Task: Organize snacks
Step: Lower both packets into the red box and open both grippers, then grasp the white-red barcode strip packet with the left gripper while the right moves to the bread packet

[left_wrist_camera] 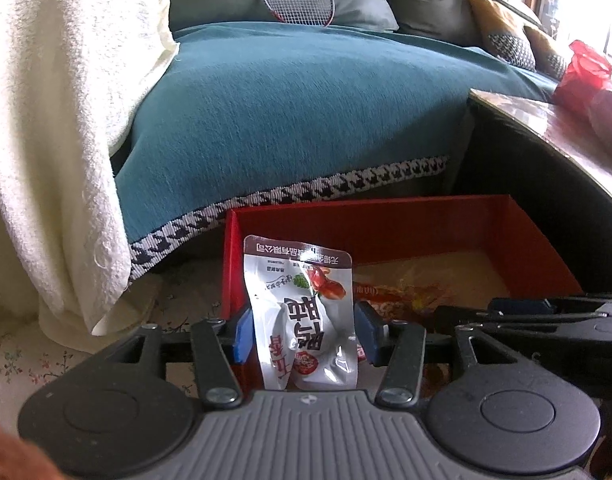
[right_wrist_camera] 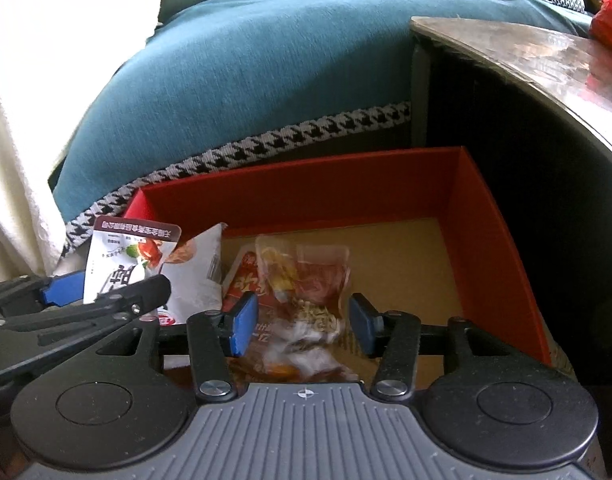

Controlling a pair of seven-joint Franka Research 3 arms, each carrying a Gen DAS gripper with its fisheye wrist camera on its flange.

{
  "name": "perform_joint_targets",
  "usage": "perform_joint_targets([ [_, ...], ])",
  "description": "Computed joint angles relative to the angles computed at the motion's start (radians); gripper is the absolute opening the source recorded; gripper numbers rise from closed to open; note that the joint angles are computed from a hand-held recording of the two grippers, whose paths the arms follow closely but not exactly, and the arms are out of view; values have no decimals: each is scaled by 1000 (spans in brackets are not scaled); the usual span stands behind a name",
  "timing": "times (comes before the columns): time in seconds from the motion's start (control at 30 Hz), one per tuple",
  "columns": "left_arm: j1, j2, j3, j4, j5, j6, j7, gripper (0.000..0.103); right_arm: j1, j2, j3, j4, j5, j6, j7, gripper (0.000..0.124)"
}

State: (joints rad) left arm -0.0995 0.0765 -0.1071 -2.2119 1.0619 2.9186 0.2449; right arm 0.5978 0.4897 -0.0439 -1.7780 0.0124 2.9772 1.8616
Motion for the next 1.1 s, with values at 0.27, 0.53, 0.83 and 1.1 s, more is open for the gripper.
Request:
perform_joint_targets([
  [0.27,2,-6,-1,-8,-50,2,30,47,18,-12,-21,-20,-10,19,20,64],
  [0.53,7,-20,-1,-9,-13,2,-9,53,30,-16,-36,-29,-18,43,34,69],
  [0.83,18,-43,-8,-7,67,-1,-62,55,42,-30,-51,-48,-22,61,33,71],
  [1.1,42,-102,-20,-72,-26,26,41,57,55,-52,-68,-75,-47,66,41,73],
])
